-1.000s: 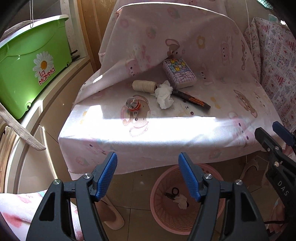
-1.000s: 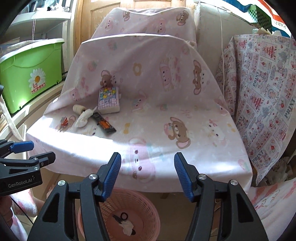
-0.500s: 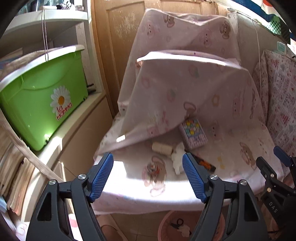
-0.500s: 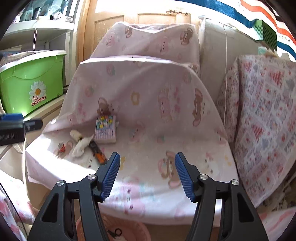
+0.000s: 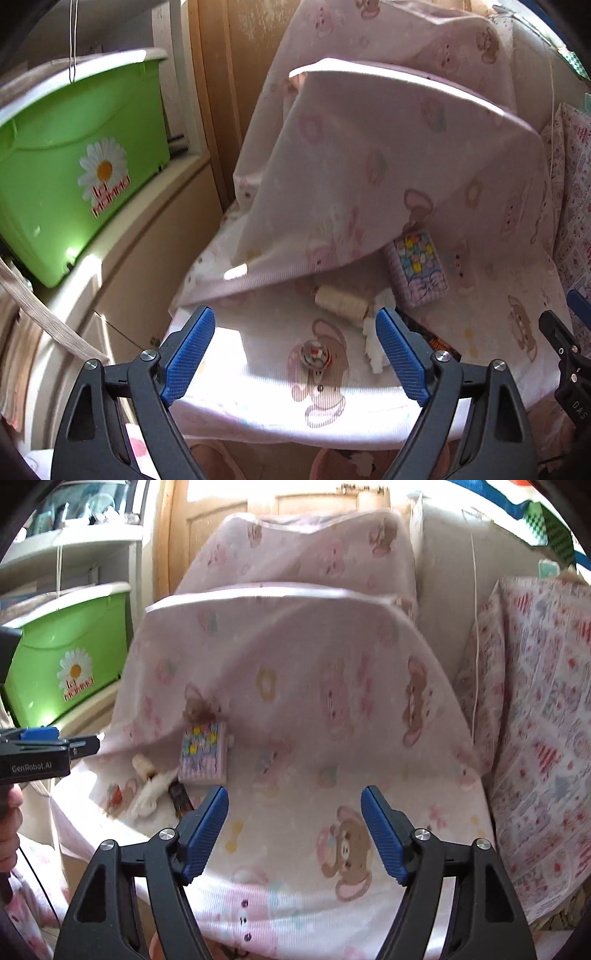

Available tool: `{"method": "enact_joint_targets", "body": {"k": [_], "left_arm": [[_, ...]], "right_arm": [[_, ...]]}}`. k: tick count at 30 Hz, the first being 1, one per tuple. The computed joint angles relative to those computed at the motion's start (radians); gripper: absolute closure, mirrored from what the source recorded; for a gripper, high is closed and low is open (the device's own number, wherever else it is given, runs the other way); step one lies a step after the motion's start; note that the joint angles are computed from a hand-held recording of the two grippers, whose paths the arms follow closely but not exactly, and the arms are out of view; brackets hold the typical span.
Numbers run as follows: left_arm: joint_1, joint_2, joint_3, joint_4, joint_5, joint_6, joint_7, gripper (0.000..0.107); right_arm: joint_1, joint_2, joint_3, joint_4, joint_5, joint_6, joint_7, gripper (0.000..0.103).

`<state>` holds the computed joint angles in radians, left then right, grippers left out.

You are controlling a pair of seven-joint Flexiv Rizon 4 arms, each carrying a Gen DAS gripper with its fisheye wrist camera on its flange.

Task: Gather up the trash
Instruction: 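Raise both open tools from the wastebasket back toward the chair, then reach the left tool to the cream thread spool and close on it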

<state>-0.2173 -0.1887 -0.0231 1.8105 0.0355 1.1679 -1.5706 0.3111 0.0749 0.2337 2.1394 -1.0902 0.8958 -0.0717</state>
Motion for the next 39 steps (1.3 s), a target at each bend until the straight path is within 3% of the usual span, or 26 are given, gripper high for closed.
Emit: {"method": "enact_joint_targets", "body": {"k": [3, 6, 10, 14, 19, 21, 25, 29, 31, 33, 34, 39], "left_arm": [[0.0, -0.022, 0.0, -0.016, 0.004, -0.031, -0.007, 0.019], [0.012, -0.035, -0.021, 0.003, -0.055, 0.024, 0.033, 0.019], [-0.036, -0.049, 0.032, -0.021, 0.068, 0.057, -0.062, 0.019], [-0.08, -0.044, 0.084, -0.067, 0.223, 0.013, -0.19, 0.019], [-0.024, -0.028, 0.028, -0.015, 0.138, 0.112, -0.113, 0.015], [-0.007, -0.024, 0.005, 0.002, 0.078, 0.124, -0.065, 0.01], [0.015, -0.026, -0.034, 0.027, -0.051, 0.119, 0.041, 0.01], [-0.008, -0.038, -0.014, 0.013, -0.031, 0.1, 0.041, 0.021], [-0.01, -0.039, -0.015, 0.017, -0.038, 0.107, 0.056, 0.04], [-0.018, -0.043, -0.009, 0.016, -0.028, 0.109, 0.049, 0.073], [-0.008, -0.043, -0.024, 0.028, -0.057, 0.122, 0.073, 0.079], [-0.055, -0.053, 0.04, 0.013, 0.029, 0.154, -0.039, 0.083]], "right_arm": [[-0.002, -0.015, -0.004, 0.001, -0.036, 0.016, 0.018, 0.027], [0.001, -0.029, -0.011, -0.009, -0.05, 0.025, 0.025, 0.023], [0.004, -0.038, -0.016, -0.014, -0.047, 0.026, 0.031, 0.023], [0.008, -0.041, -0.017, -0.019, -0.05, 0.021, 0.031, 0.023], [0.016, -0.047, -0.016, -0.02, -0.032, 0.011, 0.013, 0.023], [0.019, -0.048, -0.015, -0.02, -0.028, 0.009, 0.009, 0.023], [0.023, -0.046, -0.014, -0.019, -0.041, 0.0, 0.014, 0.023], [0.024, -0.046, -0.015, -0.02, -0.037, 0.0, 0.019, 0.023], [0.025, -0.048, -0.015, -0.021, -0.034, 0.002, 0.019, 0.023], [0.027, -0.05, -0.015, -0.023, -0.036, -0.005, 0.018, 0.023], [0.028, -0.05, -0.014, -0.024, -0.038, -0.007, 0.018, 0.023], [0.031, -0.061, -0.017, -0.027, -0.009, 0.02, 0.003, 0.023]]}}
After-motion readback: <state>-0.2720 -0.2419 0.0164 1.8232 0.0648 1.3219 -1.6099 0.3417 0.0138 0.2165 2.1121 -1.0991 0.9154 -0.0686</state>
